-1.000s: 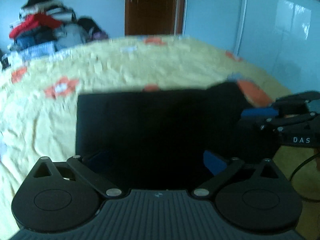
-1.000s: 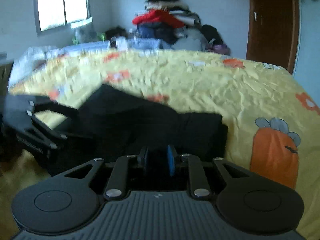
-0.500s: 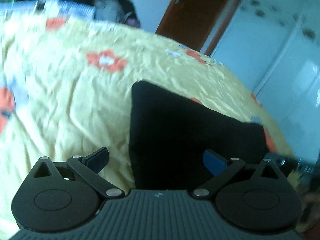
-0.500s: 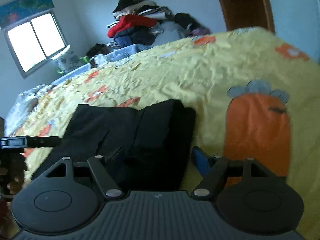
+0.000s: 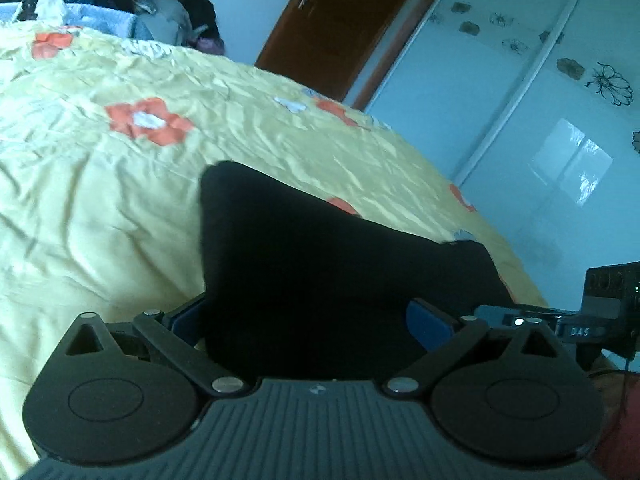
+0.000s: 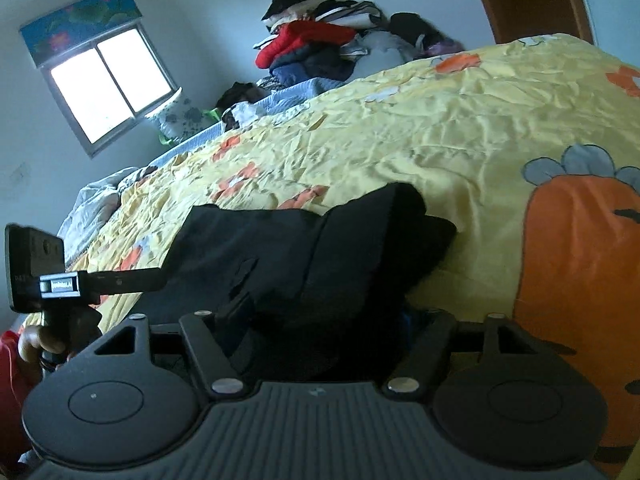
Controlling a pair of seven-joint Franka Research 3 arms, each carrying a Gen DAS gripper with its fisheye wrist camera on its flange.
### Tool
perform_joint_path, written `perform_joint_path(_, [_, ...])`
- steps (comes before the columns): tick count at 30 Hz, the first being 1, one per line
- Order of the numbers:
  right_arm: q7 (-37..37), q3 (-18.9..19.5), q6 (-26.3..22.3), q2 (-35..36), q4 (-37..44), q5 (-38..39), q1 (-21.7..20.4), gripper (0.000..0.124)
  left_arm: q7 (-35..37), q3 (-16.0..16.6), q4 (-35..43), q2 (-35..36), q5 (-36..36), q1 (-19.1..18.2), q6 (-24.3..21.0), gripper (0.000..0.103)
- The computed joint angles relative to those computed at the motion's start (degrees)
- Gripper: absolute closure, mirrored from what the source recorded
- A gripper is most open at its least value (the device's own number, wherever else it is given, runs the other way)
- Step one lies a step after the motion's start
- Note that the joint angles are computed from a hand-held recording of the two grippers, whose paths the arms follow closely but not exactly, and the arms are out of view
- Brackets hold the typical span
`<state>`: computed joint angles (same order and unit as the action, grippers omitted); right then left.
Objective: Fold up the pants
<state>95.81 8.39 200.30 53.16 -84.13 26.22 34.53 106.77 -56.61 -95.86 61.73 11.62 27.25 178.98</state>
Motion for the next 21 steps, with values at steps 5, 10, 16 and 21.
perform_joint_path(5, [2.79, 4.23, 3.37, 0.64, -1.06, -1.82, -3.26, 0.084, -5.38, 10.34, -3.67, -8.65, -1.18, -7.04, 7.28, 0.07])
perform_joint_path(10, [2.77, 0.44, 4.15, 0.23, 0.24, 2.21, 1.01, 0.093, -11.12, 13.07, -6.16, -10.91, 2.51, -7.8, 13.53, 0.088])
perform_joint_path(16, [0.81, 1.52, 3.67, 0.39, 4.03, -1.92, 0.49, 0.094, -14.29, 15.84, -8.47, -14.71, 7.31, -8.13, 20.43, 0.089])
perform_joint_path(21, [-0.67, -0.49, -1.8, 5.79, 16.22, -3.36, 2.17, 0.095, -16.6, 24.45, -7.82, -18.67, 4.5, -14.2, 24.87, 0.091])
